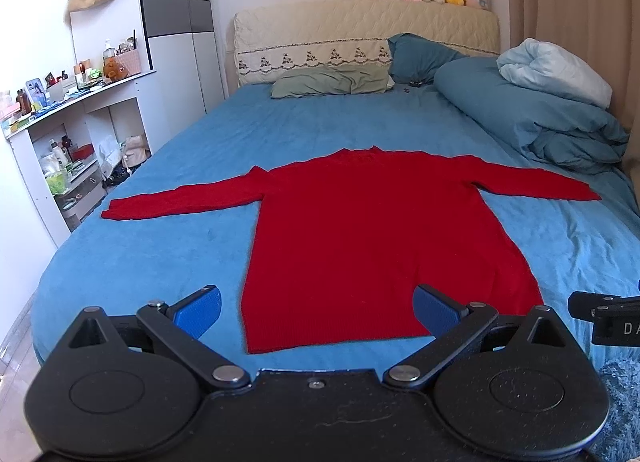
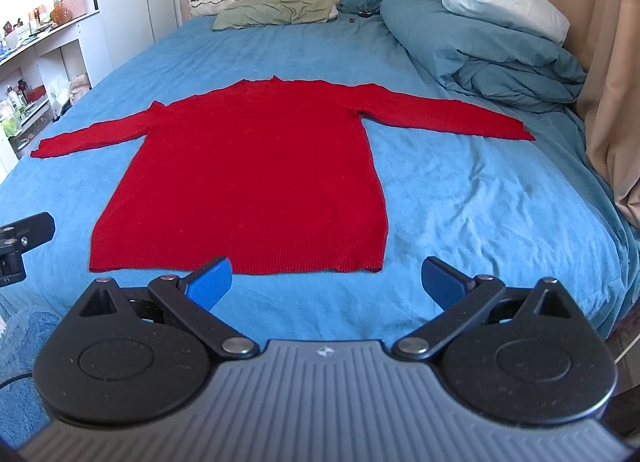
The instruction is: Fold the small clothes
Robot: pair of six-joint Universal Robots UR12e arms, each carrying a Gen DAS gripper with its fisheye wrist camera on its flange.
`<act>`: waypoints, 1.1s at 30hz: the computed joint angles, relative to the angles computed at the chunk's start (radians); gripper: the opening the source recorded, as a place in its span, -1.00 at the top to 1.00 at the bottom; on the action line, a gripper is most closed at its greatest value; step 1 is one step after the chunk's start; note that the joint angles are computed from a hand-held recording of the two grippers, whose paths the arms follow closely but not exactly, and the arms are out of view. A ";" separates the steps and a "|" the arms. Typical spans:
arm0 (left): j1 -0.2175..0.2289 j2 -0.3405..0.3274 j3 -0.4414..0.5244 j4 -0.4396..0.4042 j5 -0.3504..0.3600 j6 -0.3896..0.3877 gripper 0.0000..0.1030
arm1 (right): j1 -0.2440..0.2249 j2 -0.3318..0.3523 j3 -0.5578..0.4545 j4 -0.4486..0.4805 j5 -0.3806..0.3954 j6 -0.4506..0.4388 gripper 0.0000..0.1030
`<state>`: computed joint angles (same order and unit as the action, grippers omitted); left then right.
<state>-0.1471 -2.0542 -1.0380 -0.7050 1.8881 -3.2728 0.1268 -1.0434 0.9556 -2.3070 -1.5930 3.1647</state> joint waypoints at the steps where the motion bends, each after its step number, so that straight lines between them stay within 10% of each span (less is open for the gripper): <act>1: 0.000 0.000 0.001 -0.001 0.001 -0.001 -1.00 | 0.000 0.000 0.000 -0.001 0.000 0.000 -1.00; 33: 0.001 0.003 -0.001 -0.005 0.010 -0.017 -1.00 | 0.000 -0.001 -0.004 0.003 0.016 -0.006 -1.00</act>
<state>-0.1465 -2.0507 -1.0390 -0.7103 1.8979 -3.2898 0.1272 -1.0443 0.9515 -2.3044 -1.5774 3.1588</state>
